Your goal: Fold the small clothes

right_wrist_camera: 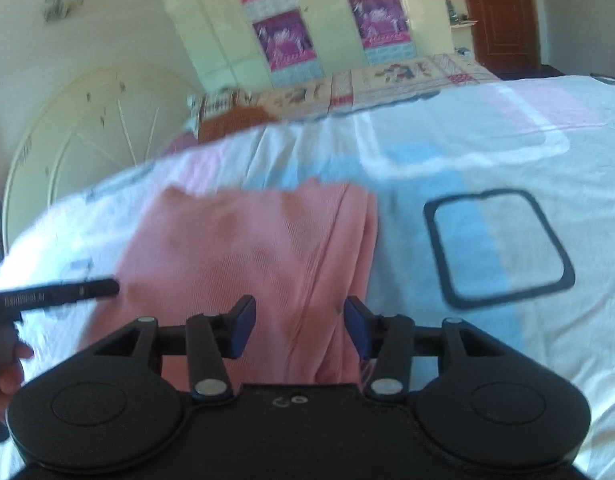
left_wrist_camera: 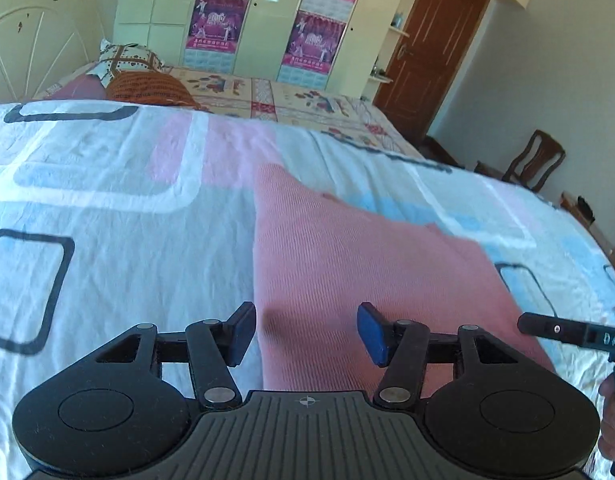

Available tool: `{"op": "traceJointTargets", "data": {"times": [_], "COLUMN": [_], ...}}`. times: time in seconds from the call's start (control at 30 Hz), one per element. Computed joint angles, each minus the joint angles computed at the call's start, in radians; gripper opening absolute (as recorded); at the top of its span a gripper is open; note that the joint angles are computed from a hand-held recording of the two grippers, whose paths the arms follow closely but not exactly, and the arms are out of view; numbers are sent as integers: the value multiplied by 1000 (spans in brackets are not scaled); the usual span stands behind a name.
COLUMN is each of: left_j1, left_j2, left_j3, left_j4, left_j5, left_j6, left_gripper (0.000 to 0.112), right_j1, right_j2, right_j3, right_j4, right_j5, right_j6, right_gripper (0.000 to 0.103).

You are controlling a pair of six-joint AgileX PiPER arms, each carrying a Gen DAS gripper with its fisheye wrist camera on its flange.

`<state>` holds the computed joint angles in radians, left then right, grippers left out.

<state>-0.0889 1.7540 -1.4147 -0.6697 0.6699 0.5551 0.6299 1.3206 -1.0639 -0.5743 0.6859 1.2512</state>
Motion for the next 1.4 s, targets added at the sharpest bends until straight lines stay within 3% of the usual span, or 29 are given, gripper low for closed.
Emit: {"op": "traceJointTargets", "data": {"times": [0.17, 0.2, 0.23, 0.43, 0.53, 0.57, 0.63, 0.67, 0.73, 0.87, 0.97, 1.0, 1.03, 1.17, 1.23, 1.3, 1.37, 1.4], "left_j1": [7, 2, -5, -33, -42, -33, 2, 19, 57, 121, 147, 144, 141, 148, 129, 77, 64, 78], "left_j2": [141, 162, 182, 256, 251, 224, 135, 87, -12, -148, -163, -160, -153, -191, -171, -191, -240, -270], "left_j3": [-166, -189, -212, -304, -292, -261, -138, -72, 69, 276, 317, 318, 305, 313, 300, 347, 381, 390], "left_j4": [-21, -15, 0, 72, 87, 55, -67, -109, -179, -243, -254, -243, -226, -279, -185, -64, -26, -47], "left_j5": [75, 81, 86, 110, 94, 85, 59, 53, 48, 48, 67, 62, 66, 90, 112, 41, 25, 36], "left_j6": [-30, -41, -56, -134, -161, -141, -22, 28, 132, 241, 241, 229, 204, 274, 214, 201, 208, 229], "left_gripper": [56, 56, 56, 64, 68, 68, 68, 68, 68, 68, 68, 68, 68, 68, 68, 68, 68, 68], "right_j1": [-268, -291, -300, -281, -321, -311, -266, -237, -172, 1, 85, 106, 121, 150, 140, 95, 99, 120], "right_j2": [116, 144, 161, 203, 214, 195, 115, 59, -40, -156, -152, -124, -101, -151, -162, -138, -113, -115], "right_j3": [-70, -92, -104, -147, -142, -142, -106, -68, -5, 73, 83, 68, 58, 57, 61, 81, 76, 59], "right_j4": [389, 449, 470, 251, 359, 339, 254, 227, 239, 197, 216, 204, 180, 75, 93, 173, 175, 146], "right_j5": [-132, -132, -143, -78, -90, -75, -59, -67, -51, 22, 62, 90, 111, 165, 194, 170, 179, 214], "right_j6": [-350, -423, -464, -353, -426, -396, -280, -243, -237, -88, -40, -41, -36, 26, -11, -87, -98, -54], "right_gripper": [37, 25, 8, 2, 8, 15, 49, 50, 39, 37, 31, 7, 4, 3, 3, 3, 8, 20]}}
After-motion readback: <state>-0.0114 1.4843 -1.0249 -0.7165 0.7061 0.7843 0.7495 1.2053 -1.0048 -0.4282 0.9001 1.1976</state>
